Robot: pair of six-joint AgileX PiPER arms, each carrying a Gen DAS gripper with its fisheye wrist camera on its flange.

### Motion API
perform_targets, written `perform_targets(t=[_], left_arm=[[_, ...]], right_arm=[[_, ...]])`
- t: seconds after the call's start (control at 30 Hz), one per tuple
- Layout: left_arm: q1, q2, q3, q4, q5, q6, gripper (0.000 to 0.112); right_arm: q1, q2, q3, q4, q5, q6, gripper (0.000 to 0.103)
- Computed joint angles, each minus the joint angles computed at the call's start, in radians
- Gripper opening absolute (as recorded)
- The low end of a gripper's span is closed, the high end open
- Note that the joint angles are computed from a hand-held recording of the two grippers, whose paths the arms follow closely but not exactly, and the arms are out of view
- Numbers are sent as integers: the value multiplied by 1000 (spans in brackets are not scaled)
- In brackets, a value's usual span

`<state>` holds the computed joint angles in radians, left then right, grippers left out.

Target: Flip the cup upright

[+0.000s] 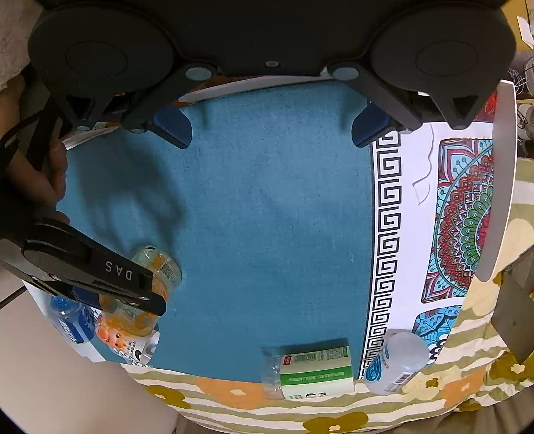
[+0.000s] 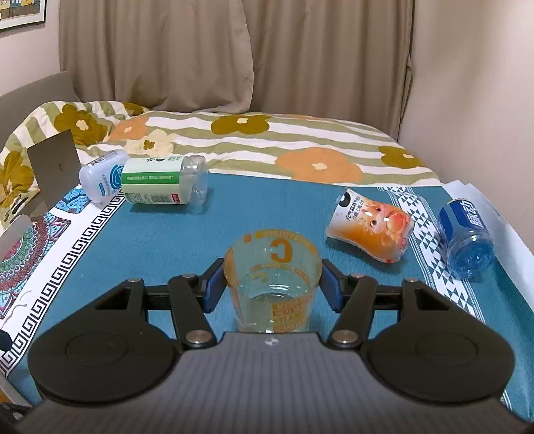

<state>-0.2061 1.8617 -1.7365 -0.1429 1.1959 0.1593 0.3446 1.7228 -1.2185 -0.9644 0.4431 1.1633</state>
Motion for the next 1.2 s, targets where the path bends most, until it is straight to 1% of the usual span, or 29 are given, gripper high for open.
perform_targets(t=[0.13, 0.17, 0.23, 0.27, 0.3, 0.4, 0.53, 0.63, 0.7, 0.83, 0.93, 1.03, 1.1, 1.2], left_arm=[[-13, -14, 11, 16, -12, -17, 103], [-15, -17, 12, 19, -14, -21, 103], [-20, -21, 11, 28, -17, -29, 103], [-23, -23, 9, 32, -18, -33, 103], [-25, -25, 7, 36, -17, -38, 103], [-34, -30, -12, 43, -10, -59, 103], [-53, -48, -47, 60, 3, -92, 103], [-72, -69, -83, 78, 10, -118, 103], [-88, -82, -104, 99, 4, -137, 103], [-118, -128, -103, 142, -52, -192, 103], [-151, -153, -96, 200, -94, -245, 103], [-178, -165, -93, 252, -109, -286, 103], [-194, -176, -80, 279, -119, -314, 103], [-222, -202, -40, 324, -141, -368, 103]], right_arm=[[-18, 0, -10, 91, -7, -80, 75], [-22, 1, -17, 127, -2, -110, 77], [-28, -2, -21, 158, 6, -126, 90], [-31, -8, -18, 164, 5, -124, 93], [-34, -13, -17, 172, 5, -129, 98], [-48, -36, -23, 241, 11, -197, 100], [-80, -79, -55, 413, 49, -379, 103], [-110, -125, -103, 557, 124, -546, 103], [-128, -157, -140, 629, 192, -643, 103], [-168, -208, -231, 718, 352, -798, 103], [-198, -241, -279, 747, 458, -865, 103], [-223, -262, -306, 764, 538, -902, 103], [-241, -274, -312, 774, 579, -916, 103], [-259, -294, -302, 780, 607, -925, 103]])
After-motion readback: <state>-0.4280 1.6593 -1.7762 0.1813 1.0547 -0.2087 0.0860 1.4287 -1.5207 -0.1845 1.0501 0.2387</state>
